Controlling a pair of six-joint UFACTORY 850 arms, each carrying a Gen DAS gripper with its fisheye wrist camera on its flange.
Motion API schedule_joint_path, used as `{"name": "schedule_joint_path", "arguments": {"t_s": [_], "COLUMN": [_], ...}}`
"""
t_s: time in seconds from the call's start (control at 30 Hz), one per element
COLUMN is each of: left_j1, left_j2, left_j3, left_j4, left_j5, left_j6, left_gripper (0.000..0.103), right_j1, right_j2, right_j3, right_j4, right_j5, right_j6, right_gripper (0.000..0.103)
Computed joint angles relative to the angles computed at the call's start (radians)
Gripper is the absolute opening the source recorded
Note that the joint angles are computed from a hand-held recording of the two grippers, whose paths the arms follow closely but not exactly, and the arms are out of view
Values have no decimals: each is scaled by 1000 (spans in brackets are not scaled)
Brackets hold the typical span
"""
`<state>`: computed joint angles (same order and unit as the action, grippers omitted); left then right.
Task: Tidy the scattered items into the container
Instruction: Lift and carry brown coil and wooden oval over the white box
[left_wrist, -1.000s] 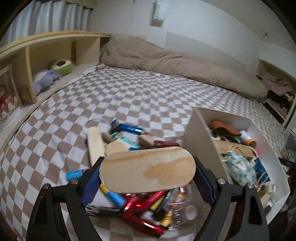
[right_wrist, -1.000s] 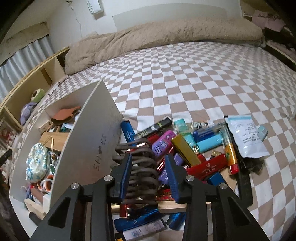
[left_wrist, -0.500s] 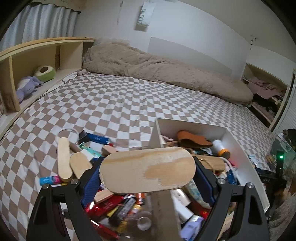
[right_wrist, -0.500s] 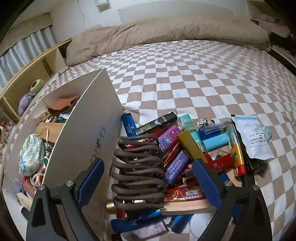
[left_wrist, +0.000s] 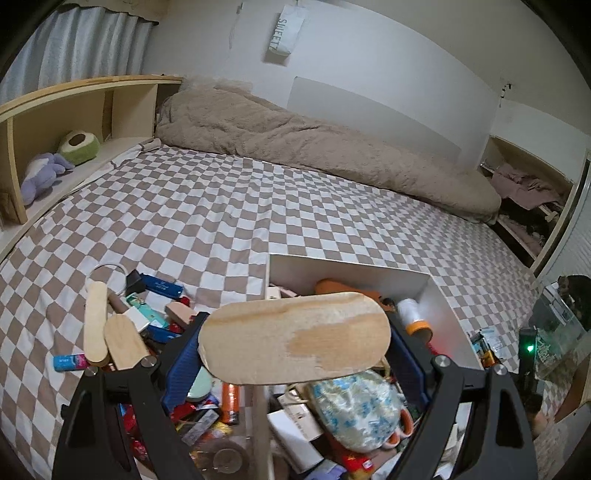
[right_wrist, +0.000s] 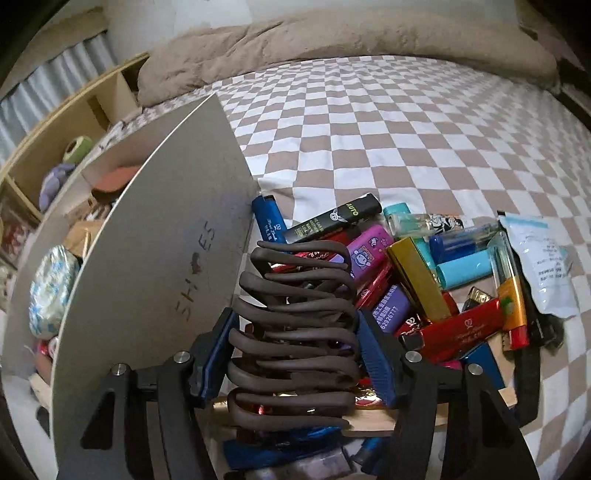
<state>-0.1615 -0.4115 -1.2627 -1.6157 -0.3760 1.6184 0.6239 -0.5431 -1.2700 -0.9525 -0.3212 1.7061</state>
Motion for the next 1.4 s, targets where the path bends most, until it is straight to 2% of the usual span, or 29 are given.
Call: {"name": "schedule_joint_path", "arguments": {"t_s": [0.07, 0.17, 0.27, 0.33, 0.57, 0.77, 0.93, 1.1, 1.4], "left_j1": [-7, -19, -32, -31, -34, -41, -45, -53, -63], "left_j2": [-2, -7, -9, -9, -12, 1, 7, 21, 31], "left_j3": [-4, -15, -22, -22, -46, -58, -71, -69, -84], "left_j4": [-1, 9, 0, -12, 18, -14, -52, -122, -232], "left_j5": [1, 10, 28, 8, 10, -3, -2, 26, 42], "left_j6": [-6, -20, -14, -12, -76, -51, -17, 71, 206], "left_gripper": [89, 89, 89, 89, 89, 89, 89, 89, 89], "right_j1": [1, 9, 20, 27, 62, 88, 98, 113, 133], "right_j2": [8, 32, 65, 85, 137, 150, 161, 167, 155], "right_j3": [10, 39, 75, 95, 128, 108, 87, 43, -60], "right_j4": [-31, -165, -277, -340, -499, -528, -560, -593, -736], "right_j5": [4, 5, -28, -51, -156, -288, -339, -370, -359], "right_j6": [46, 216, 367, 456, 659, 672, 670, 631, 665], "right_gripper": [65, 65, 65, 65, 65, 65, 65, 65, 65]}}
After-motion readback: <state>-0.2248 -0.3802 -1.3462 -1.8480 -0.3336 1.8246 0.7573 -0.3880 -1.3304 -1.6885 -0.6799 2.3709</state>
